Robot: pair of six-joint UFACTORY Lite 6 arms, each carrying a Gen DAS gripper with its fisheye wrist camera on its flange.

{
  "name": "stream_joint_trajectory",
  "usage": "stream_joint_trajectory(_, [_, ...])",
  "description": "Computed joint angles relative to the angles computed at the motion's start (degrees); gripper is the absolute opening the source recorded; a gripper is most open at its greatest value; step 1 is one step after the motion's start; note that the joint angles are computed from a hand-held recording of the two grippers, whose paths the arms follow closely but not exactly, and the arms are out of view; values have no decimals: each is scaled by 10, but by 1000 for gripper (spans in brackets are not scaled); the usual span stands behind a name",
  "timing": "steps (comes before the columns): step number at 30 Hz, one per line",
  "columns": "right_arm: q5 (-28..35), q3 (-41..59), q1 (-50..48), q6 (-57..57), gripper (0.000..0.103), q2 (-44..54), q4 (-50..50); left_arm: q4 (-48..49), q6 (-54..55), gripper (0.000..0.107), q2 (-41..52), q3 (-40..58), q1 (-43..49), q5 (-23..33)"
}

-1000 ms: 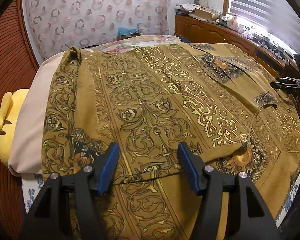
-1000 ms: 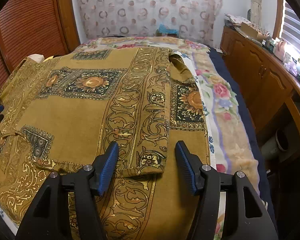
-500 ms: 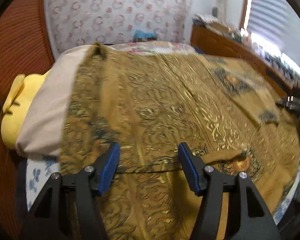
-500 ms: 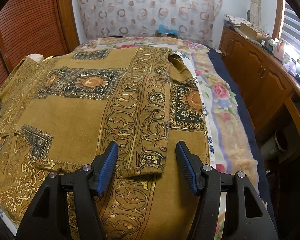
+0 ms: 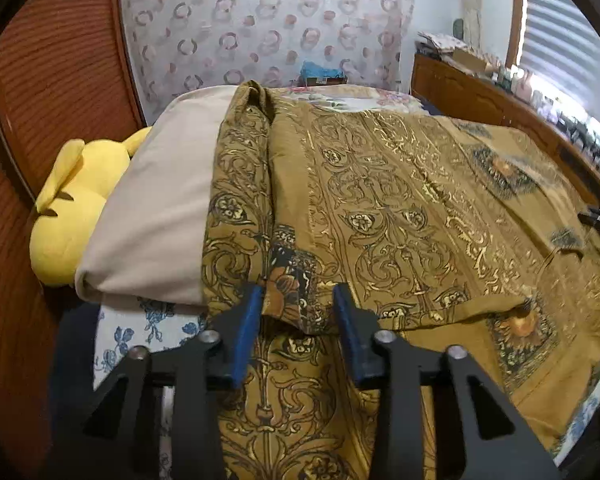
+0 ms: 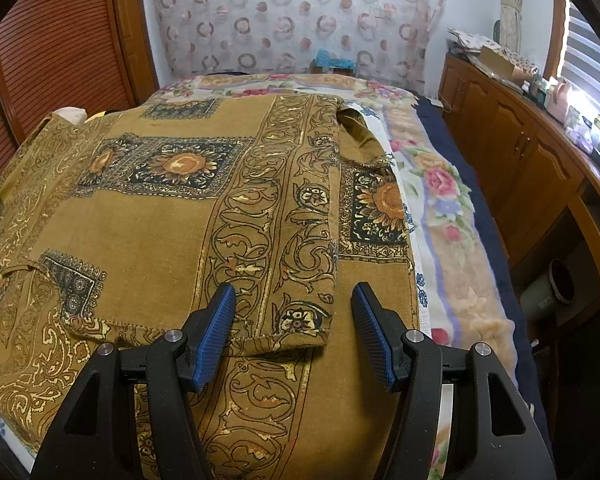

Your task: Fold small clothes

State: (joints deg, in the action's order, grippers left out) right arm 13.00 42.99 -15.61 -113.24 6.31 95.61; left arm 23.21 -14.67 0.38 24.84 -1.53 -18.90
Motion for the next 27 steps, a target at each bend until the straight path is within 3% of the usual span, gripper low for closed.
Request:
stream_joint_trajectory(8, [-1, -1, 1, -5, 62, 0, 5, -18, 20, 24, -25, -1, -18, 4])
stream_joint_trajectory(13, [-2, 0, 2, -6, 62, 0, 7, -109, 106, 25, 8, 26, -33, 33])
stream_joint_trajectory(16, [-2, 0, 2, -7, 62, 0, 8, -78, 78, 24, 31, 38, -23, 27])
stream_joint_trajectory(20, [-3, 0, 2, -8, 62, 0, 9, -26, 31, 4, 18, 24, -24, 17])
stream_joint_trajectory(27, [-3, -1, 2, -10, 63, 0, 11, 30, -29, 0, -75, -12, -48, 29])
